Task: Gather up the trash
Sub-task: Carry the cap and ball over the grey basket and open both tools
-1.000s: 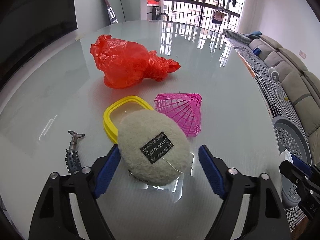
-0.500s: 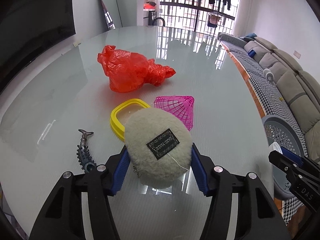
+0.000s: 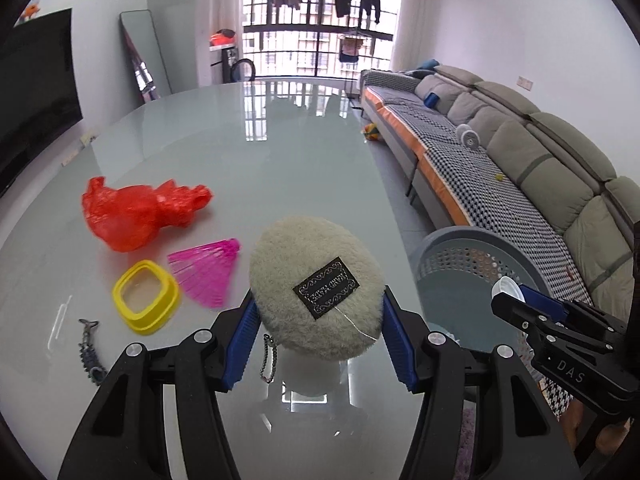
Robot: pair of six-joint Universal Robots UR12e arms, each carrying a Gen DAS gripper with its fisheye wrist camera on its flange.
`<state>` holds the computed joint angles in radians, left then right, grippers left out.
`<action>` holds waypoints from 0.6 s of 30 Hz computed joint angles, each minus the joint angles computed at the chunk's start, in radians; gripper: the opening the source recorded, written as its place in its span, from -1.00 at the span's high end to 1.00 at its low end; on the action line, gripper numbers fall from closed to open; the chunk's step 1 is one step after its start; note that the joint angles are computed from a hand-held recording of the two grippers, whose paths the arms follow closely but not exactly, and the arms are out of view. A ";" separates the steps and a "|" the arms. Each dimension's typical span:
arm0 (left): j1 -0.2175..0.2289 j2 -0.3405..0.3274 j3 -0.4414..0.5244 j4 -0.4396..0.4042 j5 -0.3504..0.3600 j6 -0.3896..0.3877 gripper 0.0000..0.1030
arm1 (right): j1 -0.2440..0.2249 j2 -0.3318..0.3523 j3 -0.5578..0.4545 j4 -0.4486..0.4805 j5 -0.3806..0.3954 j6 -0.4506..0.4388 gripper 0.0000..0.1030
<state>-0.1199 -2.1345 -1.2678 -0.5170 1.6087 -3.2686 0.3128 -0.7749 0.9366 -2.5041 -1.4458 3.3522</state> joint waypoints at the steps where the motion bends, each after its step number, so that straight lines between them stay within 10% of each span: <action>1: -0.007 -0.011 0.018 -0.009 -0.013 0.012 -0.09 | -0.006 -0.009 0.017 -0.006 -0.010 0.011 0.24; 18: -0.083 -0.153 0.217 -0.198 -0.124 0.144 -0.10 | -0.083 -0.055 0.143 -0.022 -0.040 0.117 0.24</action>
<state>-0.2027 -2.2878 -1.0508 -0.7148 1.4843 -3.1251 0.2296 -0.8301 1.0800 -2.5263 -1.4861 3.4688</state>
